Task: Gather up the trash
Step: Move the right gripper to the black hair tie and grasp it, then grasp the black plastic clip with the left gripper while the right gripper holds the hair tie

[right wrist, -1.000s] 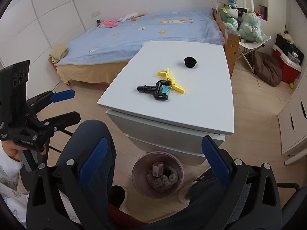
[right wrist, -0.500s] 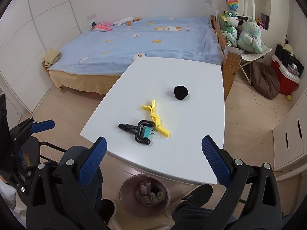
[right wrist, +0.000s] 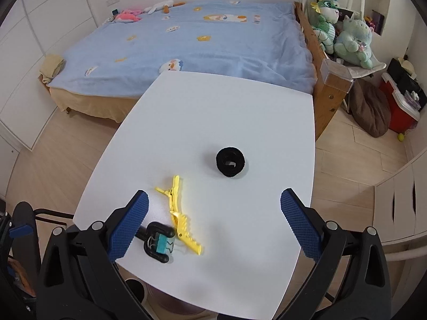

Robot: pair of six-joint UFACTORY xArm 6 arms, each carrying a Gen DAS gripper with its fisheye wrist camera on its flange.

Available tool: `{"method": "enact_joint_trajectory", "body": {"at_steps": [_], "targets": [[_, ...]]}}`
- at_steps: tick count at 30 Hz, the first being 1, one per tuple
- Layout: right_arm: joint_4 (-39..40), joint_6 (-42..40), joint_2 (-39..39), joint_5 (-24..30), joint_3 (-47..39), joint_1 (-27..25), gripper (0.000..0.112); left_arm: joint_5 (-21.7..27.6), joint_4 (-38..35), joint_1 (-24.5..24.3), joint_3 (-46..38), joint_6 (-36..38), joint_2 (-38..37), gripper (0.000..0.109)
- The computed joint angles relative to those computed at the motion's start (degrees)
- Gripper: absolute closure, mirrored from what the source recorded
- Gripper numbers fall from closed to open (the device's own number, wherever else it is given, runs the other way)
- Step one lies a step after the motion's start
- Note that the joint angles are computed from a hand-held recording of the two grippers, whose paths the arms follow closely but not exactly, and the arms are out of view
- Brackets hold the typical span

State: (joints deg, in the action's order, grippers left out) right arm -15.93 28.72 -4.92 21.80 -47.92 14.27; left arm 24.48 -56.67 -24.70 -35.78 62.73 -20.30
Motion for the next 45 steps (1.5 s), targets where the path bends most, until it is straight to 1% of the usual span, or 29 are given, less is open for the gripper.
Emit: {"method": "enact_joint_trajectory", "body": {"at_steps": [2, 4, 7, 10, 13, 14, 16, 18, 21, 25, 26, 29, 31, 33, 41, 45], "targets": [[1.5, -1.4, 3.0, 1.6, -3.3, -0.6, 0.015, -0.2, 0.1, 0.1, 0.0, -0.2, 0.2, 0.013], [6.3, -5.5, 5.8, 2.9, -6.3, -1.1, 0.015, -0.3, 0.4, 0.2, 0.2, -0.6, 0.3, 0.013], [9.3, -7.8, 10.2, 6.0, -11.2, -1.8, 0.015, -0.5, 0.7, 0.4, 0.5, -1.1, 0.3, 0.013], [10.4, -7.8, 14.0, 9.0, -15.0, -2.5, 0.015, -0.5, 0.8, 0.8, 0.7, -1.2, 0.2, 0.013], [11.5, -7.6, 16.1, 10.0, -16.4, -2.7, 0.015, -0.4, 1.4, 1.1, 0.8, -1.6, 0.3, 0.013], [12.0, -7.7, 16.6, 10.0, -16.8, -2.8, 0.016, -0.4, 1.4, 1.2, 0.8, -1.6, 0.3, 0.013], [11.5, -6.9, 17.8, 11.0, -17.8, -2.7, 0.029, -0.2, 1.6, 1.5, 0.5, -1.9, 0.5, 0.013], [11.4, -6.8, 18.6, 11.9, -18.6, -2.6, 0.034, -0.3, 1.7, 1.5, 0.5, -2.0, 0.7, 0.013], [11.6, -6.9, 19.1, 11.7, -19.0, -2.6, 0.040, -0.1, 1.6, 1.7, 0.5, -2.1, 0.8, 0.013], [11.1, -6.9, 20.2, 12.6, -20.1, -2.7, 0.055, 0.1, 1.5, 2.0, 0.5, -1.8, 0.8, 0.013], [11.1, -7.1, 20.3, 12.7, -20.3, -2.7, 0.056, 0.2, 1.6, 2.0, 0.6, -1.9, 0.8, 0.013], [10.2, -6.5, 20.4, 12.8, -20.2, -2.8, 0.065, 0.2, 1.5, 2.1, 0.5, -1.8, 1.0, 0.013], [10.0, -6.4, 20.3, 12.4, -19.9, -2.8, 0.075, 0.2, 1.6, 2.1, 0.5, -2.0, 0.9, 0.013], [10.0, -6.7, 20.0, 12.3, -19.4, -2.9, 0.078, 0.3, 1.6, 2.1, 0.5, -1.9, 1.0, 0.013], [8.7, -5.8, 17.9, 9.8, -16.6, -3.0, 0.080, 0.7, 1.8, 1.9, 0.2, -2.2, 1.2, 0.013], [8.4, -5.3, 15.4, 7.1, -13.3, -2.8, 0.080, 0.7, 1.3, 1.8, -0.1, -1.7, 1.5, 0.013]]}}
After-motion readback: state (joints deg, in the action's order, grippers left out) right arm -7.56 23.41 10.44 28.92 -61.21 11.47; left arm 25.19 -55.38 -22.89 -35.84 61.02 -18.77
